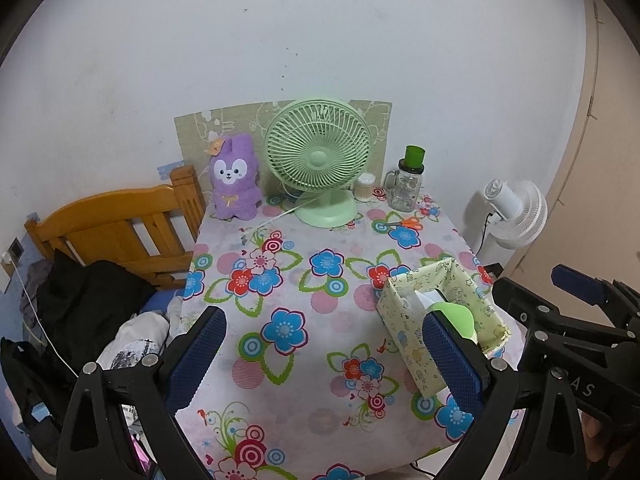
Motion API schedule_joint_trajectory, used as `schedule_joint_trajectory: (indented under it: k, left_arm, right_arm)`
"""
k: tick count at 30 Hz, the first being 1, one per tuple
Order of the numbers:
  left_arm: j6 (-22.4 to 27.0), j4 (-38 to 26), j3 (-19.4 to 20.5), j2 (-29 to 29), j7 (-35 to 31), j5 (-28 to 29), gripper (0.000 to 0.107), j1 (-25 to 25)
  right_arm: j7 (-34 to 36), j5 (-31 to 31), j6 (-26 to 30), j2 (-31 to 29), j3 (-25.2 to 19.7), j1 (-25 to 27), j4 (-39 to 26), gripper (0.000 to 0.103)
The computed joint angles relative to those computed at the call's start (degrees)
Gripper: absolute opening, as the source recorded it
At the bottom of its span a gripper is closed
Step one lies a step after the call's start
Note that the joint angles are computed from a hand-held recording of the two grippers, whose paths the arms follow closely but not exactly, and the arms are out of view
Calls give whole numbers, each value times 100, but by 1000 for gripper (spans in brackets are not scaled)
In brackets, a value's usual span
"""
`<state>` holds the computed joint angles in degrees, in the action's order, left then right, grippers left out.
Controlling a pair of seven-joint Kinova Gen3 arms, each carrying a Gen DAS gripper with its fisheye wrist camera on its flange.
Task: Organize rigid objects
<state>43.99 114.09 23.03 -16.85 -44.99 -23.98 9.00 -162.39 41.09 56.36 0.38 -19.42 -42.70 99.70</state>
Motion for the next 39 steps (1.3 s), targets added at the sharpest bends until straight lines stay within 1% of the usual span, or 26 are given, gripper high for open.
schedule_joint_trajectory:
  k: [4, 10, 13, 23, 29, 35, 39]
  left_arm:
    - [42, -25, -3, 10, 18, 30, 100, 5]
    - [192, -76, 79, 38, 148, -105, 103, -14]
    - [202, -81, 6, 27, 113, -62, 103, 37]
    - [217, -106, -25, 50, 74, -62, 103, 73]
    - [325, -224, -56, 132, -43, -80, 103, 134]
    - [269, -251, -145, 176, -96, -36, 103, 192]
    - [271, -276, -129, 222, -70, -57, 103, 206]
  right_arm:
    - [-21, -9, 42, 31, -1, -16, -29, 81]
    - [-4, -42, 67, 51, 24, -38, -59, 81]
    - [-29, -42, 66, 49, 25, -46, -63, 81]
    - [-16, -100, 129, 71, 48, -58, -128, 81]
    - [-21, -123, 149, 76, 61, -42, -153, 81]
    - [-74, -56, 246, 107, 65, -68, -205, 81]
    - [-50, -66, 246, 111, 94, -56, -195, 81]
